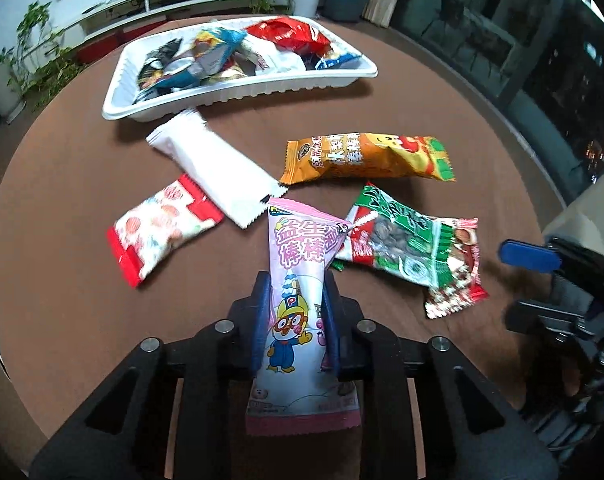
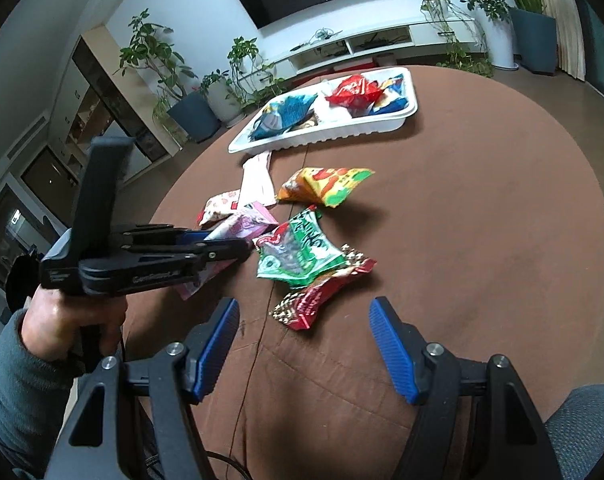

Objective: Organize snacks
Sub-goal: 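Grasp the pink candy stick packet with the left gripper, then lift the pink packet with the left gripper while the right gripper grasps the green nut packet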

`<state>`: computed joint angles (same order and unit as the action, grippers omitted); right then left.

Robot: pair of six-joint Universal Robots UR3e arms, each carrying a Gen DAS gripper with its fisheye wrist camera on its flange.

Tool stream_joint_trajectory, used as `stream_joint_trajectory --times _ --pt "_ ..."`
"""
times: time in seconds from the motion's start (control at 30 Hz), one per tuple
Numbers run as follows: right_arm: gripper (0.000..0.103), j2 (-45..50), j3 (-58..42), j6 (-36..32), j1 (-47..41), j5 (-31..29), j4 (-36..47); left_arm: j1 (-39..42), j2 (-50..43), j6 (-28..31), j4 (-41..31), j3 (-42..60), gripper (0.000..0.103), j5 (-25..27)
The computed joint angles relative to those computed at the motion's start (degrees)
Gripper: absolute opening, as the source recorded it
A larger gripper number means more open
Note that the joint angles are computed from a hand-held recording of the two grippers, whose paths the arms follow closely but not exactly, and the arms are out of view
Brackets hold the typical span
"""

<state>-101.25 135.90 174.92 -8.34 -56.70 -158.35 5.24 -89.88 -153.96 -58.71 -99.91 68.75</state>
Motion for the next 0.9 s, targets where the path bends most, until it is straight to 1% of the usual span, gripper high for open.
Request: stream_joint_trajectory --times 0.17,0.27,0.37,0.43,0.5,0.57,0.63,0.73,0.9 --pt "0.071 3.48 -2.82 2.15 2.10 -2.33 -0.25 6.79 9.01 1.97 -2.60 -7.83 0.022 -5.93" --pt "0.071 4.49 -4.92 3.30 3.24 -4.17 -0.58 12.86 15.31 4.51 -7.40 -12.59 0.022 -11.32" --pt "0.071 6.06 -9.15 2.38 5.34 -6.14 0.51 17.46 20.40 7.35 -12.61 -16.10 0.022 -15.32" --pt "0.071 9.01 -14.29 0.06 8.28 -8.97 1.80 19.47 23.14 9.02 -15.63 -17.82 0.022 -17.21" --pt "0.071 12.20 -19.36 -2.48 11.19 -12.21 3.57 20.93 25.14 10.20 -17.88 -18.83 0.022 -18.59" --pt "0.071 17.08 -26.76 -6.22 14.80 -15.86 8.60 22.20 26.70 10.88 -19.57 -19.53 0.022 -19.87" --pt "0.071 20.86 -31.40 -8.50 17.40 -19.00 11.00 23.01 27.16 11.11 -20.41 -19.58 0.022 -20.79" --pt "0.071 25.51 -36.46 -9.88 19.58 -21.61 14.25 24.05 27.81 11.73 -21.46 -19.95 0.022 -21.47" --pt "0.069 29.89 -40.62 -10.45 21.10 -24.00 17.49 25.71 28.47 12.95 -22.92 -21.00 0.022 -22.25"
